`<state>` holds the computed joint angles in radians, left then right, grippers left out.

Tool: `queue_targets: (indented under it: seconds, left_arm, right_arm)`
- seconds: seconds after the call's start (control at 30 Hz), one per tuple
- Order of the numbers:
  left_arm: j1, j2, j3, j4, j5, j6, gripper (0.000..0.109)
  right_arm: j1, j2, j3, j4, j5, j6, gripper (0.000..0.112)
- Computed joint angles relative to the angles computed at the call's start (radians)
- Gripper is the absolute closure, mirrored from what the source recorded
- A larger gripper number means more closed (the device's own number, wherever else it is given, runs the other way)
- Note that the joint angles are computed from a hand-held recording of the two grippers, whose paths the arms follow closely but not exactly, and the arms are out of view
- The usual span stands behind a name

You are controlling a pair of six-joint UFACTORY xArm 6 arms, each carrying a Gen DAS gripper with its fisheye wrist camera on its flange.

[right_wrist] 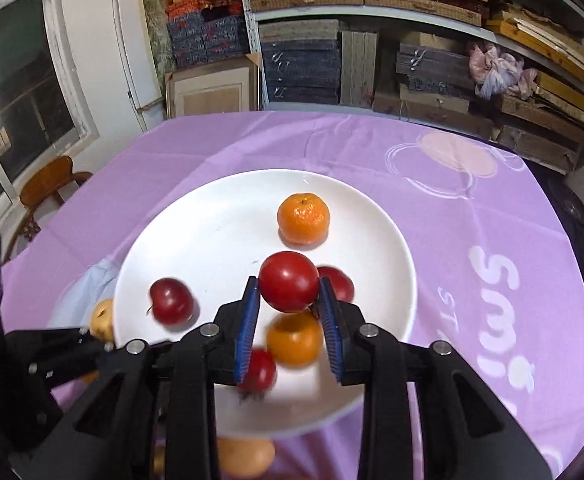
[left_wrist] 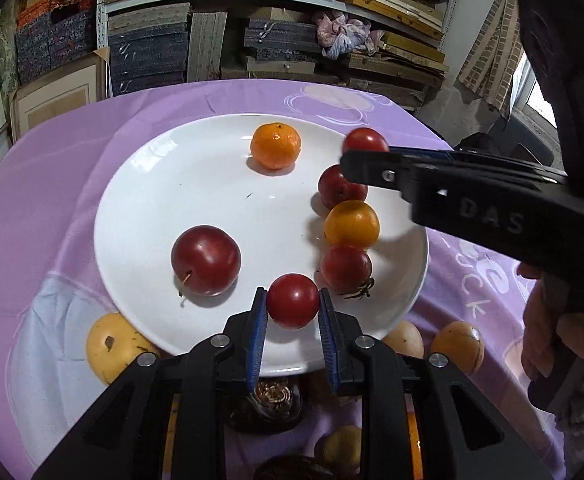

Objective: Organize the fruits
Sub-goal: 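Carry both cherry tomatoes onto the white plate and open both tools, then grasp a yellow speckled pepino with the left tool while the right tool grasps a red tomato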

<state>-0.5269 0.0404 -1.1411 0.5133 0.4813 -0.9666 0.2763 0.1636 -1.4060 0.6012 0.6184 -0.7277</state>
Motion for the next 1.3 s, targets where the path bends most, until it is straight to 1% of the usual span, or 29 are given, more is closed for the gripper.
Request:
queue_targets:
  seconds: [0.1,0.13,0.2,0.27,0.33,0.4,0.5,0.53,0.57,0.6,0.63,0.67,0.73,0.8,0.83,0.87,0.93,0.97,1.07,1.1,1.2,1.23,1.3]
  left_arm:
    - [0.007,0.028,-0.026,0.011,0.016,0.006,0.083]
    - [0.009,0.036,-0.033,0.016,0.02,0.007,0.083]
    - [0.01,0.042,-0.037,0.028,0.025,0.0,0.082]
    - [0.011,0.042,-0.035,0.035,0.024,-0.011,0.073]
    - [0.011,0.031,-0.025,0.054,0.019,-0.036,0.058]
    - [0.007,0.009,-0.011,0.084,0.028,-0.068,0.052]
    - [0.002,-0.057,0.03,0.116,0.053,-0.1,0.051]
    - [0.0,-0.087,0.046,0.129,0.068,-0.115,0.05]
    - [-0.003,-0.129,0.072,0.146,0.084,-0.136,0.049]
    - [-0.009,-0.168,0.093,0.171,0.106,-0.165,0.046]
    - [-0.016,-0.215,0.124,0.205,0.132,-0.206,0.042]
    - [-0.026,-0.26,0.154,0.236,0.154,-0.247,0.04]
    - [-0.051,-0.361,0.233,0.288,0.194,-0.327,0.037]
    - [-0.079,-0.438,0.3,0.321,0.232,-0.388,0.037]
    - [-0.096,-0.471,0.33,0.333,0.257,-0.417,0.037]
    - [-0.111,-0.496,0.356,0.339,0.28,-0.443,0.037]
    - [-0.139,-0.521,0.394,0.344,0.325,-0.492,0.036]
    - [-0.146,-0.522,0.403,0.337,0.337,-0.504,0.035]
    - [-0.159,-0.52,0.416,0.337,0.366,-0.529,0.034]
    - [-0.165,-0.503,0.403,0.355,0.376,-0.542,0.032]
    - [-0.192,-0.449,0.356,0.399,0.43,-0.569,0.02]
    - [-0.195,-0.429,0.339,0.407,0.436,-0.567,0.018]
    - [-0.203,-0.384,0.299,0.417,0.45,-0.547,0.018]
  right_arm:
    - [0.027,0.091,-0.085,-0.09,0.008,0.063,0.083]
    - [0.035,0.103,-0.091,-0.088,-0.007,0.055,0.083]
    - [0.047,0.135,-0.128,-0.111,-0.004,0.072,0.083]
    - [0.052,0.151,-0.152,-0.125,0.012,0.086,0.081]
    - [0.054,0.146,-0.147,-0.136,0.003,0.092,0.081]
    - [0.044,0.12,-0.126,-0.099,-0.008,0.073,0.081]
    - [0.011,0.022,-0.042,0.012,-0.016,0.006,0.08]
    - [-0.004,-0.026,0.001,0.052,-0.018,-0.024,0.075]
    - [-0.022,-0.081,0.052,0.099,-0.027,-0.06,0.068]
    - [-0.04,-0.14,0.108,0.148,-0.04,-0.103,0.063]
    - [-0.055,-0.204,0.171,0.191,-0.06,-0.147,0.054]
    - [-0.072,-0.268,0.233,0.233,-0.077,-0.19,0.048]
    - [-0.107,-0.384,0.35,0.33,-0.095,-0.284,0.045]
    - [-0.146,-0.486,0.458,0.412,-0.081,-0.344,0.041]
    - [-0.168,-0.533,0.51,0.461,-0.074,-0.375,0.035]
    - [-0.183,-0.574,0.56,0.511,-0.075,-0.408,0.029]
    - [-0.202,-0.643,0.65,0.618,-0.082,-0.476,0.022]
    - [-0.21,-0.67,0.692,0.655,-0.081,-0.499,0.022]
    - [-0.184,-0.703,0.753,0.61,-0.114,-0.503,0.022]
    - [-0.169,-0.711,0.767,0.611,-0.137,-0.514,0.022]
    - [-0.144,-0.744,0.805,0.607,-0.163,-0.528,0.018]
    - [-0.135,-0.748,0.81,0.592,-0.166,-0.515,0.017]
    - [-0.132,-0.76,0.831,0.558,-0.15,-0.499,0.017]
